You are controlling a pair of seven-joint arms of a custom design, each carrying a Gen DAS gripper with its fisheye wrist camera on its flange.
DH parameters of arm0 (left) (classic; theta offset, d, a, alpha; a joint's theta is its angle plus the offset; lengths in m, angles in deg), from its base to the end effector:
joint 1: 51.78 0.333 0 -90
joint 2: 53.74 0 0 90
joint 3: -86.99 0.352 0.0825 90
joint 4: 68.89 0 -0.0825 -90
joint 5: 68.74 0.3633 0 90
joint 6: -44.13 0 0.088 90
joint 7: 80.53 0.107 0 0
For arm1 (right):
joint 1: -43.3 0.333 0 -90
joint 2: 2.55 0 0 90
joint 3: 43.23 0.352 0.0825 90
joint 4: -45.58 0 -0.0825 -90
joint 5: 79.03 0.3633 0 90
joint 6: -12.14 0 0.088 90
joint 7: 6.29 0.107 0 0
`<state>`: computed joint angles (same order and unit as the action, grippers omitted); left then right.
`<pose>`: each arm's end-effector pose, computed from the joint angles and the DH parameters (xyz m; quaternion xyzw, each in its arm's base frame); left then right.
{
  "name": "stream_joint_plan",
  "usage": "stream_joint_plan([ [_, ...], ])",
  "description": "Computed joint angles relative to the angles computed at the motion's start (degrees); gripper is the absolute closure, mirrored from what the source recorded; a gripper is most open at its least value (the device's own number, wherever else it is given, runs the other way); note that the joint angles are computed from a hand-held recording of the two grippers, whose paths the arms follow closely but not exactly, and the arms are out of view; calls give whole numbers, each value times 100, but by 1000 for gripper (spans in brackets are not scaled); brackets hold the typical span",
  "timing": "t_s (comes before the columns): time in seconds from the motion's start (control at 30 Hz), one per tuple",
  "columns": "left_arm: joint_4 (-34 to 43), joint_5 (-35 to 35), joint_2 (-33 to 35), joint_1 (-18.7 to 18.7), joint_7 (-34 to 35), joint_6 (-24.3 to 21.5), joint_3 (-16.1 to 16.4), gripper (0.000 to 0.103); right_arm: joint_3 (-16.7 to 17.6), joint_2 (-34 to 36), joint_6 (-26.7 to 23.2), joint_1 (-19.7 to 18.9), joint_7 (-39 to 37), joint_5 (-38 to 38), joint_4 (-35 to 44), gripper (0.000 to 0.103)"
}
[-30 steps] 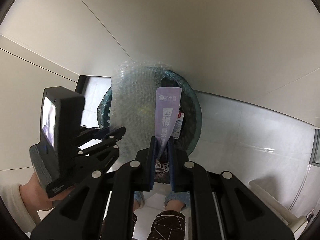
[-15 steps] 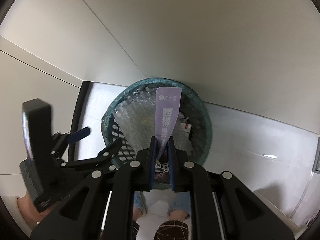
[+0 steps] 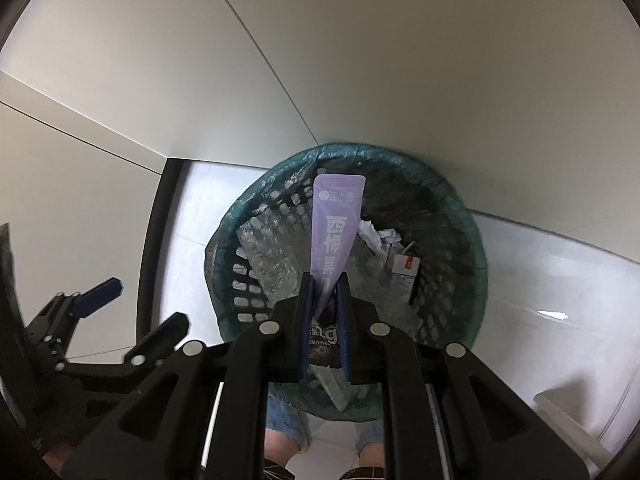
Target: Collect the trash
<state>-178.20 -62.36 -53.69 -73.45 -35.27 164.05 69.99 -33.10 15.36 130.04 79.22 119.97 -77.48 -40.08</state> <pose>0.4400 -0.3451 0.5536 -0.7237 0.6821 -0.0889 0.0557 0.4767 0.4709 0.5585 -0.7501 0.6479 0.0304 0.1293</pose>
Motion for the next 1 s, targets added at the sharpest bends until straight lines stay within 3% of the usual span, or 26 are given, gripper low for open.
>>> stream_joint_plan([
  [0.07,-26,-5,-24,7,7,-6,7,6,14,55,61,6,-3,45,-59,90],
  [0.2,-71,-13,-69,22,14,-10,13,6,-25,-49,47,51,165,-79,-199,53],
  [0.3,-34,51,-77,15,-38,-65,-5,6,-66,-171,-31,95,396,-299,-248,36],
  [0.57,217,30,-159,-1,-48,-327,-21,6,-100,-411,-420,196,1071,-959,-61,11],
  [1.0,1382,1,-198,-54,224,-1468,-82,6,7,-677,-1828,341,1411,-1498,1042,8],
])
